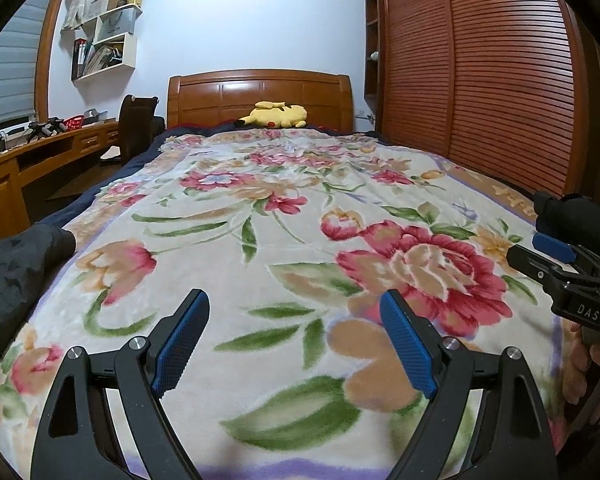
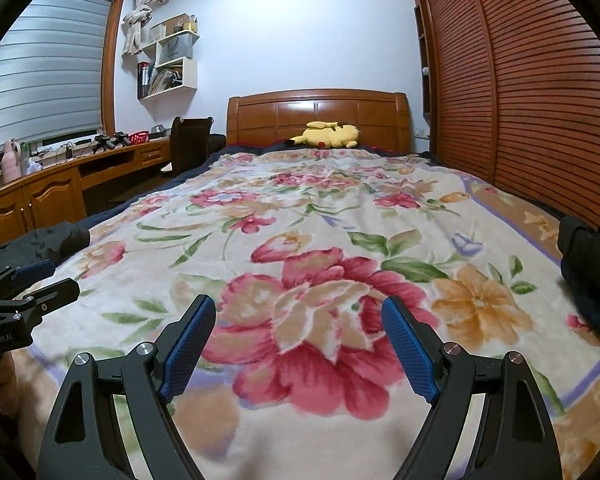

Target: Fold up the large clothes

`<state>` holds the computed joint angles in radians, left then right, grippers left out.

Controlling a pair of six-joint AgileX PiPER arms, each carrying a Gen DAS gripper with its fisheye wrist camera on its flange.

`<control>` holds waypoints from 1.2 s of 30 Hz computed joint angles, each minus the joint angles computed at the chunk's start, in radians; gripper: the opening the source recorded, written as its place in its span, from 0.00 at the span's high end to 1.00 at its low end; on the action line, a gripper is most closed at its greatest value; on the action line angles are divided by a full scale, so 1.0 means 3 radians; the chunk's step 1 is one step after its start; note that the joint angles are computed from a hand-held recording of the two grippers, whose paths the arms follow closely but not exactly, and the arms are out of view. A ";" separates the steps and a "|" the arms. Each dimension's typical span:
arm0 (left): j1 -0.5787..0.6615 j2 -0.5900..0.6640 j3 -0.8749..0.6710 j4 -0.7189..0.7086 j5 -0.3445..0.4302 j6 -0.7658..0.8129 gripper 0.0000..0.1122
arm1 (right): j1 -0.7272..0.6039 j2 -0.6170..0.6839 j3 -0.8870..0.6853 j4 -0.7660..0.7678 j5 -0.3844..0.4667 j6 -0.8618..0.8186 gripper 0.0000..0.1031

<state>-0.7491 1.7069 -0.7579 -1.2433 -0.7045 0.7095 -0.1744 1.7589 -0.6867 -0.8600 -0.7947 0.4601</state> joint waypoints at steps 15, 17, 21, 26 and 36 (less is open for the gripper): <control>-0.0014 0.0000 0.0004 -0.0035 -0.0037 0.0022 0.22 | 0.0002 0.0039 -0.0026 0.0015 -0.0024 -0.0010 0.16; -0.0010 -0.0001 0.0003 -0.0043 -0.0035 0.0029 0.22 | 0.0013 0.0049 -0.0029 0.0034 -0.0027 -0.0027 0.16; -0.0015 -0.0002 0.0008 -0.0033 -0.0045 0.0006 0.22 | 0.0015 0.0050 -0.0027 0.0042 -0.0028 -0.0031 0.16; -0.0039 0.0007 0.0032 -0.0028 -0.0117 -0.0031 0.22 | 0.0018 0.0058 -0.0031 0.0049 -0.0031 -0.0036 0.16; -0.0040 0.0002 0.0035 -0.0033 -0.0119 -0.0025 0.22 | 0.0012 0.0064 -0.0038 0.0037 -0.0035 -0.0031 0.16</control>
